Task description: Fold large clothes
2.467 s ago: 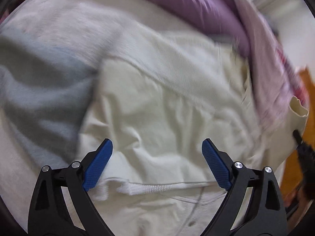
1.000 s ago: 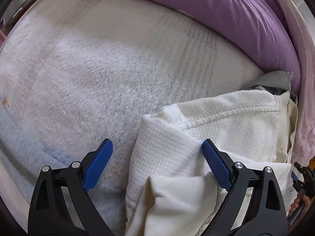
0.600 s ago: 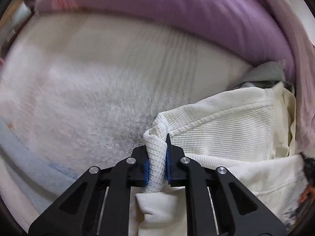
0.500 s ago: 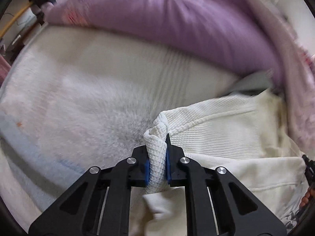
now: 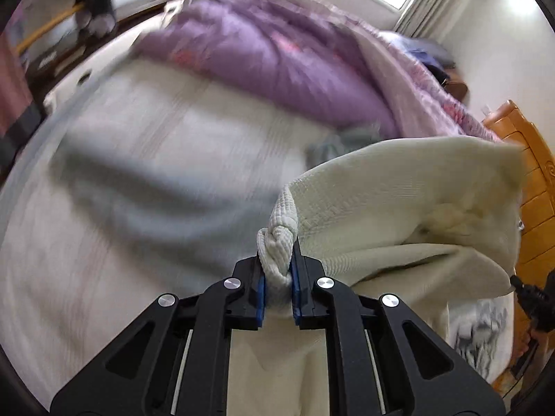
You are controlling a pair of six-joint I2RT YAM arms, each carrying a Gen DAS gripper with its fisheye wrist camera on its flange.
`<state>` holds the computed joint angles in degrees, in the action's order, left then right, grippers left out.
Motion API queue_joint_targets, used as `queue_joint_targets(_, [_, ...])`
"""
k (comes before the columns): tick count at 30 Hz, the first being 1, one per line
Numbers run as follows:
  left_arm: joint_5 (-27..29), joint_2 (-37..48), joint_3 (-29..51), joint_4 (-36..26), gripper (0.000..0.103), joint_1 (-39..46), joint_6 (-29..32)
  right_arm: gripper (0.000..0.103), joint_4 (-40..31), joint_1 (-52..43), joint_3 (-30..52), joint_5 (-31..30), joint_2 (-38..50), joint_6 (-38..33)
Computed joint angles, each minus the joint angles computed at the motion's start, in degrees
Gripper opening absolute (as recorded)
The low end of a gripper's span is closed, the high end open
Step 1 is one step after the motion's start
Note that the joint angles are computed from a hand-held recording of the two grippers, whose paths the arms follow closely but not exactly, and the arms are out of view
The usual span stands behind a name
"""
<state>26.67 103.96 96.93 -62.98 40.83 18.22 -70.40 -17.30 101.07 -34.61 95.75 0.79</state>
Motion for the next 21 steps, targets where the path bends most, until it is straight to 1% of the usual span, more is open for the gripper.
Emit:
queue_joint_targets(1, [-0.09,-2.65,-3.47,-0.77,0.011,1.64,1.28,0.006,-3.82,-1.61,-3.9,0.9,-3.84,-3.83])
queue_joint_targets(3, [-1.04,-7.06,-11.12,-3.59,0.011,6.01,5.88,0.006,-8.51,-4.02,-11.11,2.92,-9.27,-8.17])
queue_joint_targets(4, [-2.36,-8.96,-14.41,-3.91,0.011,7.7,7.69,0.006,-10.04,-5.52,-15.12,3.73,-11.47,-10.0])
queue_joint_targets(5, [-3.51,-10.4,-17.6,-4.05,0.011,9.37,9.2,0.007,-10.53,-7.0,-20.45,6.26,-14.7,-11.89])
queue_joint_targets(6, [-4.36,-11.72,-21.52,-4.29,0.013,11.51,10.23,0.011,-10.69,-7.79,-23.8,8.66,-16.7,-13.42])
queue_joint_targets(8, [-7.33,-14.37,-28.34,-3.32,0.016,14.9,11.26,0.013,-11.78,-10.65,-31.97,14.42,-19.54,-15.03])
queue_joint_targets(10, [-11.73,-15.96,-34.09,-2.33,0.021,18.34,11.81,0.015,-11.94,-13.88,-37.57,17.01,-22.93,-17.46])
queue_joint_targets(11, [-12.8,-16.68,-35.58,-2.17,0.022,20.01,12.29,0.021,-12.64,-15.64,-39.38,17.41,-24.38,-18.59])
queue_joint_targets(12, [-13.38,-17.68,-37.52,-2.3,0.028,22.52,12.01,0.035,-13.54,-17.28,-40.08,16.49,-24.91,-18.73])
queue_joint_targets(13, [-12.75,-17.99,-38.38,-2.39,0.04,24.98,11.52,0.044,-14.72,-19.35,-40.59,14.73,-25.36,-18.78])
queue_joint_targets(14, [-11.43,-18.92,-39.12,-2.73,0.046,27.2,10.92,0.057,-15.47,-21.06,-41.33,12.7,-26.02,-18.49])
queue_joint_targets(15, [-10.14,-20.25,-39.63,-3.35,0.056,29.18,10.65,0.058,-15.47,-21.44,-41.99,11.38,-26.19,-18.15])
queue_joint_targets(16, [-8.13,-21.42,-40.21,-3.89,0.061,31.19,9.95,0.058,-15.63,-21.52,-42.71,9.37,-26.25,-17.78])
queue_joint_targets(18, [-4.13,-22.55,-41.3,-5.38,0.065,33.07,8.34,0.059,-12.77,-19.89,-44.25,7.25,-26.33,-13.35])
queue_joint_targets(19, [-1.99,-22.69,-42.1,-6.0,0.065,33.08,7.35,0.059,-10.97,-19.22,-44.91,6.55,-25.96,-11.1])
queue_joint_targets(20, [-0.52,-22.88,-42.8,-6.21,0.066,33.42,6.95,0.059,-7.92,-18.62,-46.37,4.76,-25.23,-7.47])
queue_joint_targets(21, [1.93,-23.58,-44.36,-5.19,0.069,33.01,4.69,0.059,-5.52,-17.73,-47.36,3.67,-24.18,-4.14])
